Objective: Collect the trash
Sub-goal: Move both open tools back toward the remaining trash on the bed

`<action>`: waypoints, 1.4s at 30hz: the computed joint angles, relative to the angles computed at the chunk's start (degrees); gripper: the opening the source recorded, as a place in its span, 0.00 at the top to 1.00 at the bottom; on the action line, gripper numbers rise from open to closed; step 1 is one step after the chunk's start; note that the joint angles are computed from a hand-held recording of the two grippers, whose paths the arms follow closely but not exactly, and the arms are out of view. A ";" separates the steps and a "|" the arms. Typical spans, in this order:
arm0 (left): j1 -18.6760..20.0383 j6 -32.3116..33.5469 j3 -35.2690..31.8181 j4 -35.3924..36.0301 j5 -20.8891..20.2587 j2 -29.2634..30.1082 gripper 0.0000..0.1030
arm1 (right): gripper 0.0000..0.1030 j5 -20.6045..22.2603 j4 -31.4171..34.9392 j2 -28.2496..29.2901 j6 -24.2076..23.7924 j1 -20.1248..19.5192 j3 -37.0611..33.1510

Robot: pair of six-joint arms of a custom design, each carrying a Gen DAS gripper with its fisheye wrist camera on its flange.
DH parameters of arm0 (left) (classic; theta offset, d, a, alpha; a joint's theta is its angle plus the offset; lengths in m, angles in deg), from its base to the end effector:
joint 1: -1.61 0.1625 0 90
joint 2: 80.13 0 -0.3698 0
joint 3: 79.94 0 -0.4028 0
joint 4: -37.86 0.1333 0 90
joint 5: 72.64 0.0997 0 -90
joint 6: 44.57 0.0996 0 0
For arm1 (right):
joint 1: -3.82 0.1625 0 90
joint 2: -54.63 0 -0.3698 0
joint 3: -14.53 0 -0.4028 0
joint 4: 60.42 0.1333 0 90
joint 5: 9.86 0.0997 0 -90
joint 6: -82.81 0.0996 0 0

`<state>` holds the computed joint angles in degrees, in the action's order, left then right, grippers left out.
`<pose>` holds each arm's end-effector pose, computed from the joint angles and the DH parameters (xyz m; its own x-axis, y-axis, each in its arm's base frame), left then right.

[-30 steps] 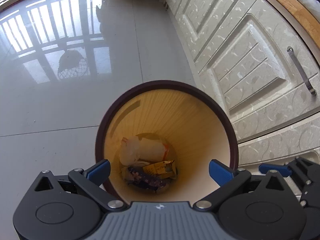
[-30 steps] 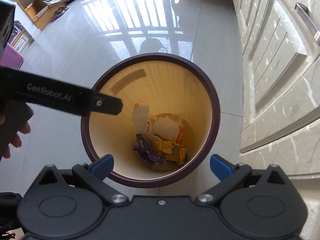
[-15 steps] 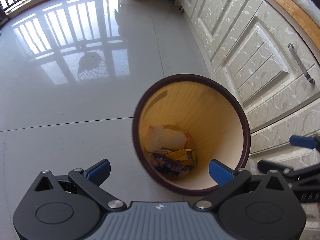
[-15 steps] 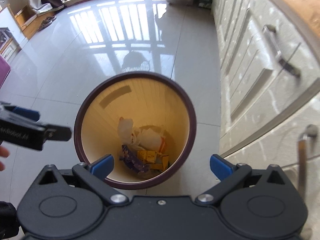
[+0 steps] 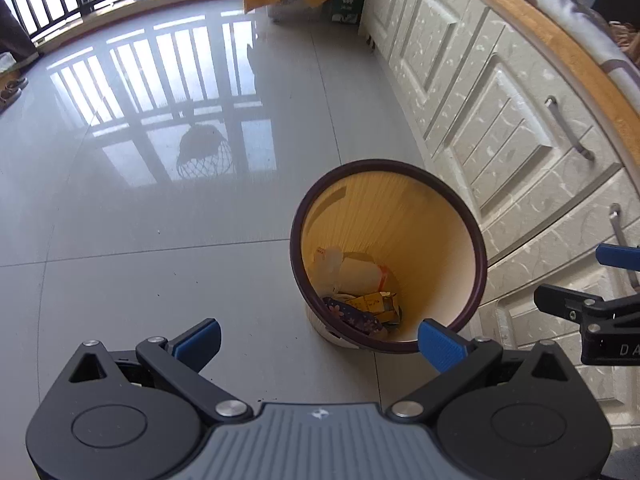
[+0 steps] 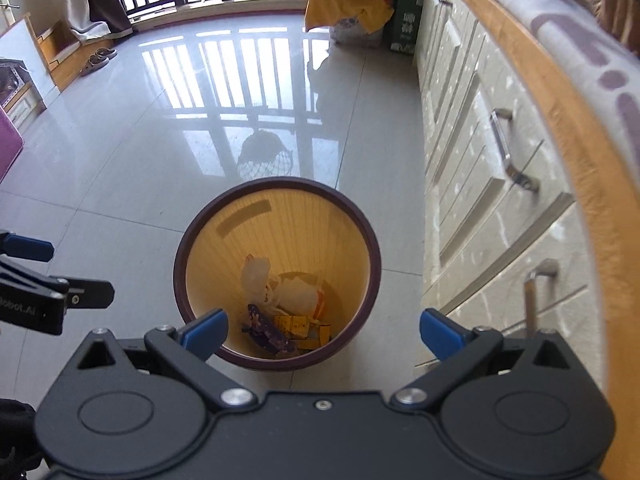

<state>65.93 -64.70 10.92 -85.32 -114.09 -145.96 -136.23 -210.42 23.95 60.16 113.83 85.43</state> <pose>-0.0832 -0.6529 0.2783 -0.7510 -0.1276 -0.6479 0.1816 0.9034 -0.3885 0.3252 -0.6761 0.0494 -0.6376 -0.4208 0.6453 -0.6150 0.7825 -0.0974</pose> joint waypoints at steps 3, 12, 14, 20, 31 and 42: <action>-1.29 -0.40 1.24 -0.03 1.03 -1.27 0.00 | 0.00 -0.36 -0.96 -1.60 0.23 0.63 1.66; -5.70 -1.56 5.37 -1.58 3.26 -5.72 0.00 | 0.00 0.24 -6.35 -6.54 -1.42 3.09 6.80; -6.80 -1.65 6.48 -2.24 3.95 -6.87 0.00 | 0.00 0.48 -7.39 -7.76 -1.55 3.69 7.84; -10.23 -0.75 8.87 -5.14 6.17 -9.10 0.00 | 0.00 0.33 -12.10 -11.41 -2.86 5.24 11.20; -15.86 6.97 10.13 -15.87 7.19 -7.97 0.00 | 0.00 -1.68 -22.06 -19.31 -4.69 5.81 18.43; -19.56 15.00 8.30 -27.88 4.75 -1.60 0.00 | 0.00 -3.64 -34.21 -26.73 -9.73 3.82 24.76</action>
<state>46.37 -49.69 19.21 -113.20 -109.34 -147.55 -139.87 -244.64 -2.78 50.43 117.64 110.18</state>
